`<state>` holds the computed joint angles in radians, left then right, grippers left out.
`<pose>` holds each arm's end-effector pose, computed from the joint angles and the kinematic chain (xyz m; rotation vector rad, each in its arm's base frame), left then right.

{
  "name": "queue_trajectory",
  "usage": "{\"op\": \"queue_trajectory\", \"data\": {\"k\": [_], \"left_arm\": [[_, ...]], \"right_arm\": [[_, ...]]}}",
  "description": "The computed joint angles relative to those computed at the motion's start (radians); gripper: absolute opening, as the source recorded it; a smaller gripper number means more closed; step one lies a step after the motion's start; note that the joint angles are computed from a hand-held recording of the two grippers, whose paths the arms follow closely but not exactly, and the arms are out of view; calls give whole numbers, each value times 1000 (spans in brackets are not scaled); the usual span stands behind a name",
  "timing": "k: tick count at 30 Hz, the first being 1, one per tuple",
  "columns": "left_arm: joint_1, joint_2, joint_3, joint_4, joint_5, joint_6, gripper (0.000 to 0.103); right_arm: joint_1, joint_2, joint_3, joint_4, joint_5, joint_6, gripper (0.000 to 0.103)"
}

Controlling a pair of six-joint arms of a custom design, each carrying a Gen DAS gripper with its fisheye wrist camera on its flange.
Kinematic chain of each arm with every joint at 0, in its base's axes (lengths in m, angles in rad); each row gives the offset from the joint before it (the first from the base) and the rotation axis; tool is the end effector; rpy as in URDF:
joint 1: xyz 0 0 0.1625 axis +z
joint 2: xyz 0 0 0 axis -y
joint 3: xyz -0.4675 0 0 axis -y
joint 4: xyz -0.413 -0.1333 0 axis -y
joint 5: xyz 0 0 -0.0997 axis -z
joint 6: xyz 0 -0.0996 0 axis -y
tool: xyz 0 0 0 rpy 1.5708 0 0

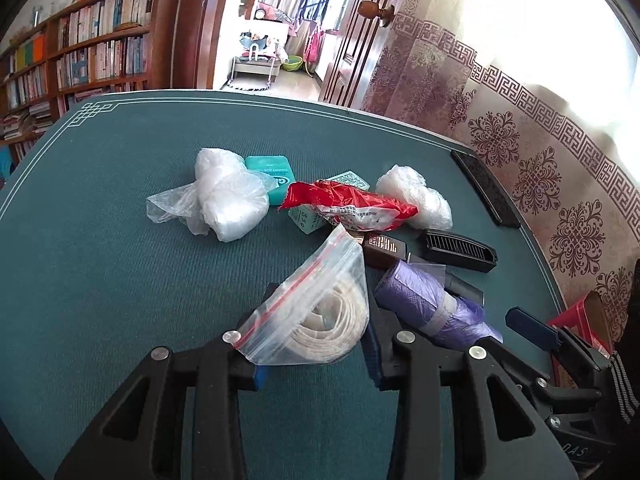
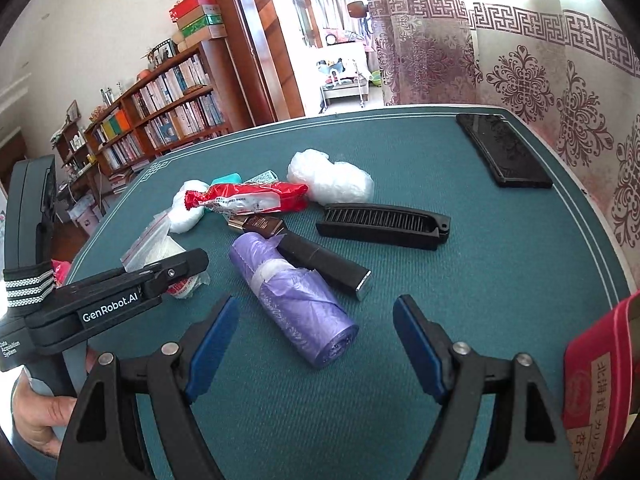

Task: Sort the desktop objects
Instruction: 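Grasp the zip bag of white cord with the left gripper while the right grasps the purple roll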

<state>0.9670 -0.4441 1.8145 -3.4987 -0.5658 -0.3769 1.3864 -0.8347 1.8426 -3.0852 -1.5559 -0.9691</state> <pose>-0.1715 -0.6315 -0.0339 -0.0966 2.2677 -1.1464 0.0097 -0.6831 0.1210 1.0801 -2.5961 0.6214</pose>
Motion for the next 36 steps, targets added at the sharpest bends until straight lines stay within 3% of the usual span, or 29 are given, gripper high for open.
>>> {"op": "queue_trajectory", "data": {"k": [8, 12, 18, 24, 26, 28, 31, 36], "left_arm": [[-13, -6, 4, -3, 28, -17, 39], [-9, -8, 5, 9, 29, -33, 39], [-9, -12, 11, 0, 29, -45, 39], [-11, -11, 11, -1, 27, -47, 39], [-11, -12, 13, -2, 24, -49, 39], [-13, -11, 12, -4, 25, -48, 39], [-15, -11, 14, -12, 24, -46, 39], [-22, -10, 14, -28, 13, -34, 39]], "right_arm": [[22, 45, -50, 88, -70, -25, 83], [21, 24, -23, 136, -53, -75, 83], [33, 37, 10, 49, -90, -135, 70], [58, 76, 29, -93, -156, -192, 68], [60, 79, 38, -114, -157, -221, 61], [58, 77, 46, -120, -148, -242, 46], [55, 74, 47, -113, -139, -233, 36], [44, 58, 39, -78, -106, -155, 34]]}}
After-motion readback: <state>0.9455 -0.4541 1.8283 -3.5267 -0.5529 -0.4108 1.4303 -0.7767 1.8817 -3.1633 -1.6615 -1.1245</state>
